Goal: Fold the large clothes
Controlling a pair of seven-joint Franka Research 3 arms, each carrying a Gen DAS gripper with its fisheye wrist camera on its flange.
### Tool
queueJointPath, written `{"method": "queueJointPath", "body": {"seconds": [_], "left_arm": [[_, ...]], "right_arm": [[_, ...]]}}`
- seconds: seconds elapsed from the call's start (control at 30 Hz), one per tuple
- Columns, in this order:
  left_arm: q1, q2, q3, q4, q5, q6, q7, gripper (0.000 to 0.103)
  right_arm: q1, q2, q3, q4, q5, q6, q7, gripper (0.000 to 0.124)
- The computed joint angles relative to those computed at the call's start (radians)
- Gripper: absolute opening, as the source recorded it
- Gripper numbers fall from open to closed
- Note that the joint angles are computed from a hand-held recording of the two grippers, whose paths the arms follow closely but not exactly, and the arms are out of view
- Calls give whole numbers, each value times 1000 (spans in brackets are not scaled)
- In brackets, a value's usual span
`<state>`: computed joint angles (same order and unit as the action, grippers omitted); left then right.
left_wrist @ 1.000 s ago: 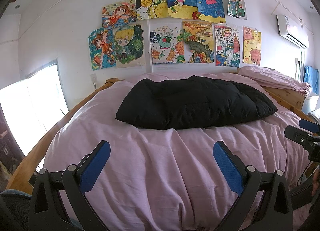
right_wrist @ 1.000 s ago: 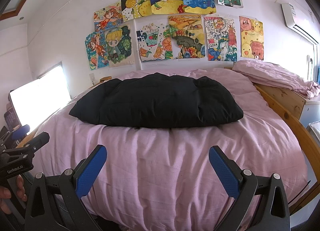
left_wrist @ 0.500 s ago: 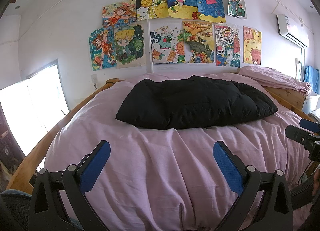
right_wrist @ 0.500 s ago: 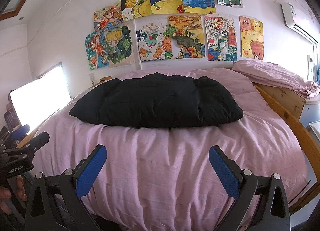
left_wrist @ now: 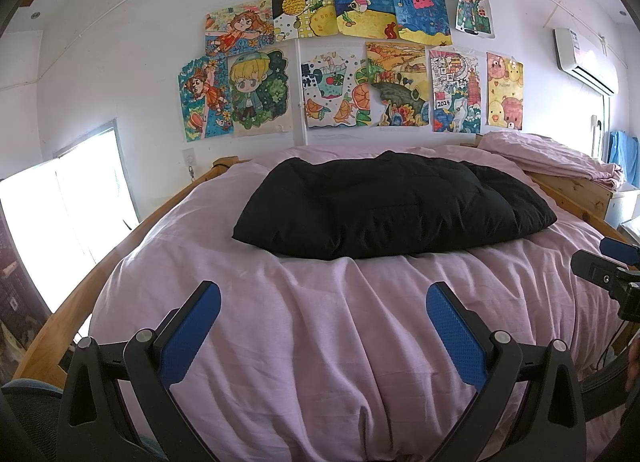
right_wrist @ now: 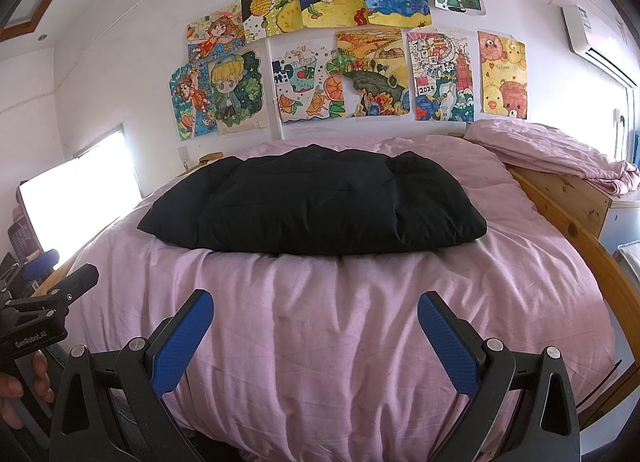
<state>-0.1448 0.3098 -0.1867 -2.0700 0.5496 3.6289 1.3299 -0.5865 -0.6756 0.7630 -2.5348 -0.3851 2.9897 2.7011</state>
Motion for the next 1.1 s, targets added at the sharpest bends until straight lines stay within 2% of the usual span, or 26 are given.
{"method": "queueJointPath", "body": {"seconds": [1.1], "left_arm": [[29, 12, -8, 22, 62, 0, -39, 101]], "right_arm": [[6, 2, -7, 2, -8, -3, 7, 103]]}}
